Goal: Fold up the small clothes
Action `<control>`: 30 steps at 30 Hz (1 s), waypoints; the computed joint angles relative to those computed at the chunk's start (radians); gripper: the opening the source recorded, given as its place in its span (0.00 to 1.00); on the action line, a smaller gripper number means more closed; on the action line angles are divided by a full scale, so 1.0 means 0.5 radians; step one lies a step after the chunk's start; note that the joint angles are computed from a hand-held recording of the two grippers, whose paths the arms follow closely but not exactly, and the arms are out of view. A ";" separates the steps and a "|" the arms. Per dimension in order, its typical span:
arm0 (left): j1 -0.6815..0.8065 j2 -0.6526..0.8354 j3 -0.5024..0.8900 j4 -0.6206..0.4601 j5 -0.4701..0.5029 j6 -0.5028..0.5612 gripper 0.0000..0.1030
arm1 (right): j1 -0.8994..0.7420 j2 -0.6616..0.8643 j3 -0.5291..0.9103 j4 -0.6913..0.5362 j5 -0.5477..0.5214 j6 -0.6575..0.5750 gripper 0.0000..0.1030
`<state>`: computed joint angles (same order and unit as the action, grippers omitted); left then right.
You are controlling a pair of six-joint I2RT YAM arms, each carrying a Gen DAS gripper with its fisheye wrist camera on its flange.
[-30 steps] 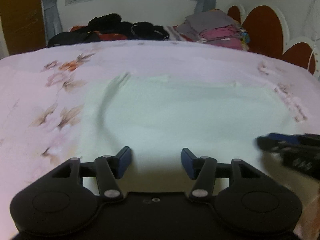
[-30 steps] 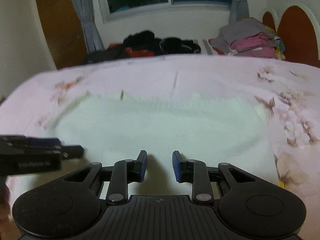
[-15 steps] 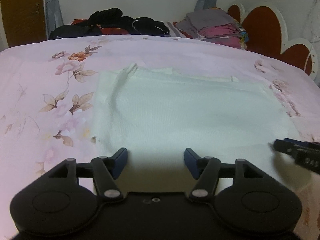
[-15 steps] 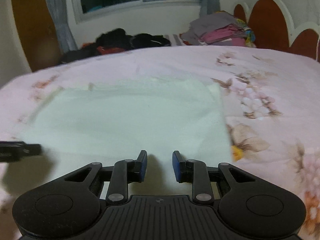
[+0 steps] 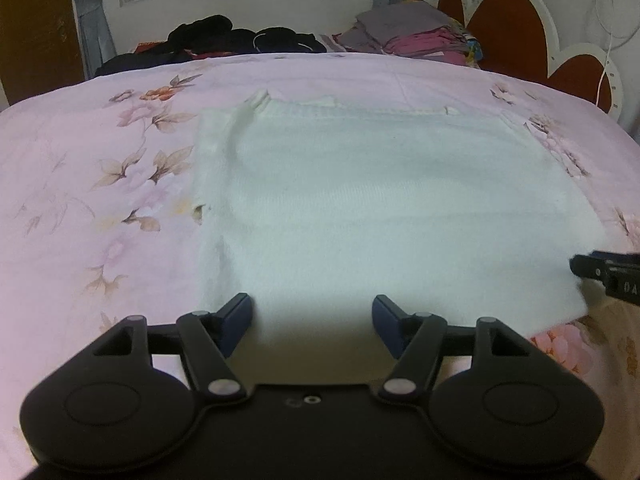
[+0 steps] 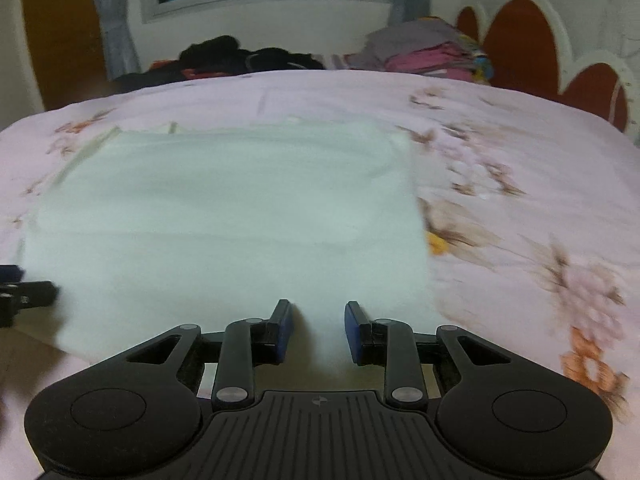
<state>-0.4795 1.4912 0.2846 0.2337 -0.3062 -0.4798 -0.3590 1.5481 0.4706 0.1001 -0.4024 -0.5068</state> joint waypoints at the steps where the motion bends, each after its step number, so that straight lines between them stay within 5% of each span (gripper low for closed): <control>1: -0.012 -0.005 0.000 -0.011 -0.011 -0.003 0.64 | -0.027 0.004 -0.027 0.031 -0.012 -0.009 0.27; 5: -0.057 0.034 0.006 0.010 -0.065 -0.014 0.67 | -0.032 0.007 -0.157 0.249 -0.007 0.022 0.30; 14: -0.047 -0.054 0.064 -0.202 -0.005 -0.120 0.72 | 0.001 0.010 -0.143 0.235 0.045 0.019 0.31; 26: -0.021 -0.512 0.007 -0.607 0.207 -0.584 0.83 | -0.033 0.013 -0.078 0.112 -0.017 -0.155 0.31; 30: 0.106 -0.785 -0.212 -0.583 0.462 -0.914 0.85 | -0.088 -0.117 -0.057 -0.021 -0.156 -0.195 0.31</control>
<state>-0.4265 1.0989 0.1786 -0.0580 -0.0752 -0.9365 -0.4030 1.4897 0.4419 0.0896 -0.4802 -0.6040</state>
